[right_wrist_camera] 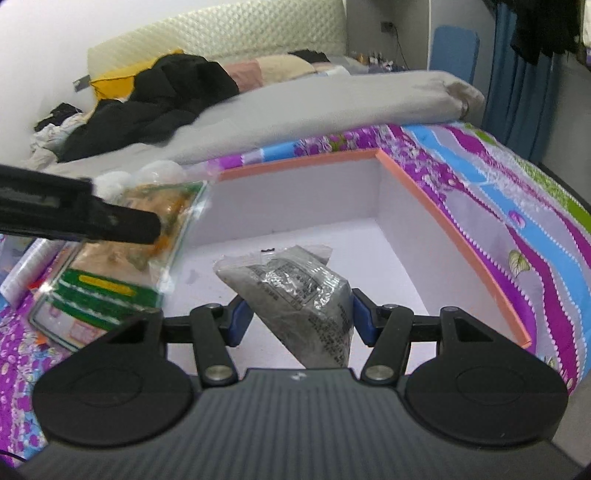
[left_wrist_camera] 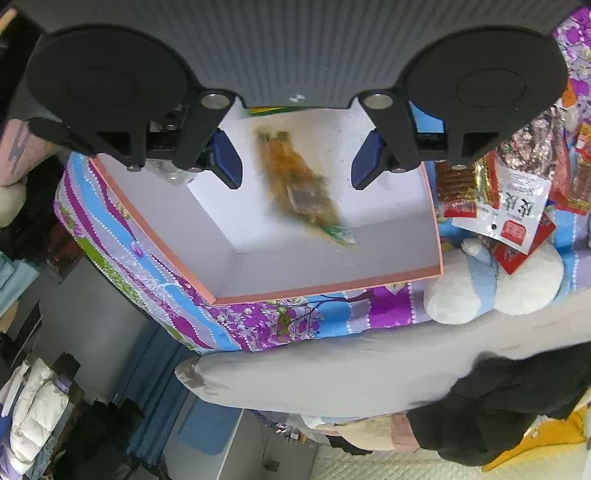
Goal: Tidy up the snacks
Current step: 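Carry both packs into the pink box and open both tools, then withdraw both tools from the box back toward the snack pile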
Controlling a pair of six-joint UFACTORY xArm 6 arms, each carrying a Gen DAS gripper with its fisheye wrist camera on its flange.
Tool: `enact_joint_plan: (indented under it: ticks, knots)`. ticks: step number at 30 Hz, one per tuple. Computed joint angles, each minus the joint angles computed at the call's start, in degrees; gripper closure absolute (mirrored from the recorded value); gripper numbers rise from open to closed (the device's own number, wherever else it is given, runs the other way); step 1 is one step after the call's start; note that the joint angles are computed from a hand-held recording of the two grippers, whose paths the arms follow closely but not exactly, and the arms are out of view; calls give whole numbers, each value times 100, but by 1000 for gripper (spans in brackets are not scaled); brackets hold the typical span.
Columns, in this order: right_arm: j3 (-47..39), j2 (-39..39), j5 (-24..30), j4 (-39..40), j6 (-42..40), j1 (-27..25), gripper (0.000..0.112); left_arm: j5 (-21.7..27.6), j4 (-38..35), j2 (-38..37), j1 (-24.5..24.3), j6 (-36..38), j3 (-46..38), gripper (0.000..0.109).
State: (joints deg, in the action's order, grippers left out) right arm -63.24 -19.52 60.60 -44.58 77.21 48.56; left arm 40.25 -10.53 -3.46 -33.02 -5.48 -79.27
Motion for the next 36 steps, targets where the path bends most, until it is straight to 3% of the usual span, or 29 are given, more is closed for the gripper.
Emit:
enact_joint_plan:
  ticks: [3,4,6,10,13,19,22,36]
  knots:
    - [-28,100,-23,137,-52,-70,51,4,250,-10,6,-118,12,34]
    - [-25,112,-42,169,-33,-76,39,36,400,-5,8,-235,2,27]
    - [-12,107,-70,112,87,-67,22,-7,420,-74,35,-279,87,25]
    - [-85,90,89,-34,231,53,22,30,382,-268,109,-332,231,21]
    - [-198,74,265,-123,286,175,22,24,750,-508,130,-651,350,12]
    - [-532,98,702,-393,441,548,22,126,1196,-1118,161,-980,577,7]
    - [-763,181,922,-541,498,789,22,233,1601,-1424,126,-1237,666,6]
    - [-1787,650,1865,-1196,745,1901,22,470,2057,-2950,305,-1623,1502,6]
